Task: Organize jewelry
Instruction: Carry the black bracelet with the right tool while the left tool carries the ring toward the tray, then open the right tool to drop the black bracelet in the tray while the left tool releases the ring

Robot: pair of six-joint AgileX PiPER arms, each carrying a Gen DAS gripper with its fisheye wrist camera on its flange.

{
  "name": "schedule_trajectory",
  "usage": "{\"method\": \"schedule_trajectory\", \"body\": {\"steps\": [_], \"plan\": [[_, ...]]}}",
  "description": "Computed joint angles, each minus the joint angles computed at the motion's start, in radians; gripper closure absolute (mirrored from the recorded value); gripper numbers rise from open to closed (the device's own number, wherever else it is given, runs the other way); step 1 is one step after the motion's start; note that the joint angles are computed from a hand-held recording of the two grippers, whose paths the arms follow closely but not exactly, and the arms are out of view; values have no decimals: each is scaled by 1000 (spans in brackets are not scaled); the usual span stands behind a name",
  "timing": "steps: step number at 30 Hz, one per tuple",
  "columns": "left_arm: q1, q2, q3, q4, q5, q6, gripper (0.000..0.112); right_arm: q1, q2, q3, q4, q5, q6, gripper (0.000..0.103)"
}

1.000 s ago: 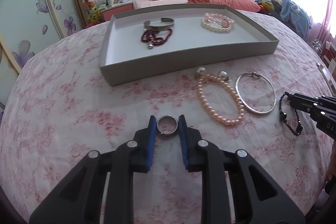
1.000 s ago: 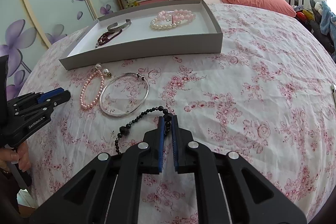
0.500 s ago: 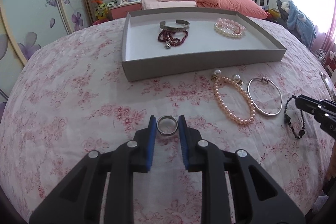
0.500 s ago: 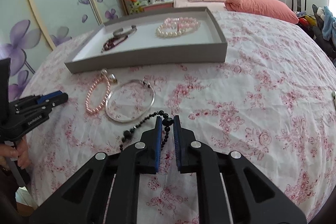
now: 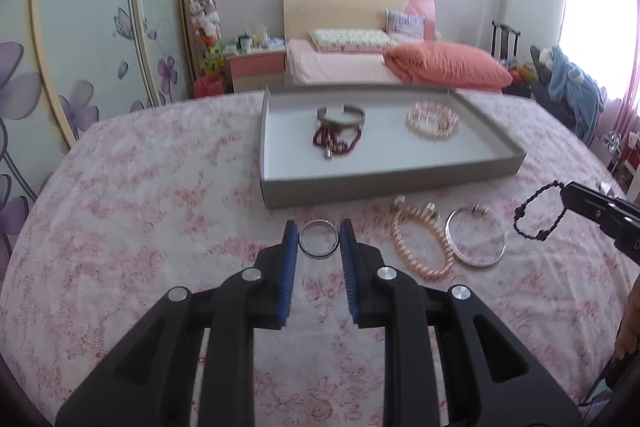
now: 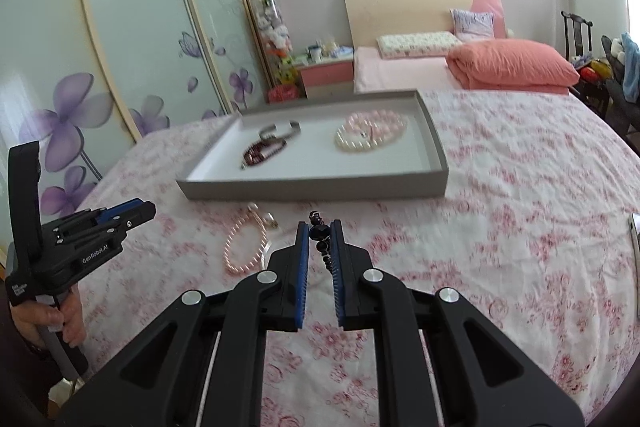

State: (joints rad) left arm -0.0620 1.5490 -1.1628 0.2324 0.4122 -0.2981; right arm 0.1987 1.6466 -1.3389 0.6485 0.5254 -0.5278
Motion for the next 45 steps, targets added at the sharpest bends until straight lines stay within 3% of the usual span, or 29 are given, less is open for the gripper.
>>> {"method": "schedule_trajectory", "body": {"steps": [9, 21, 37, 45], "plan": [[-87, -114, 33, 414, -26, -442, 90, 21, -55, 0, 105, -57, -97, 91], [-148, -166, 45, 666, -17, -714, 90, 74, -94, 8, 187, -190, -197, 91], [-136, -93, -22, 676, -35, -715, 90, 105, -28, -85, 100, -254, -136, 91], [-97, 44, -172, 564, -45, -590, 90, 107, 101, -252, -26, -252, -5, 91]]}}
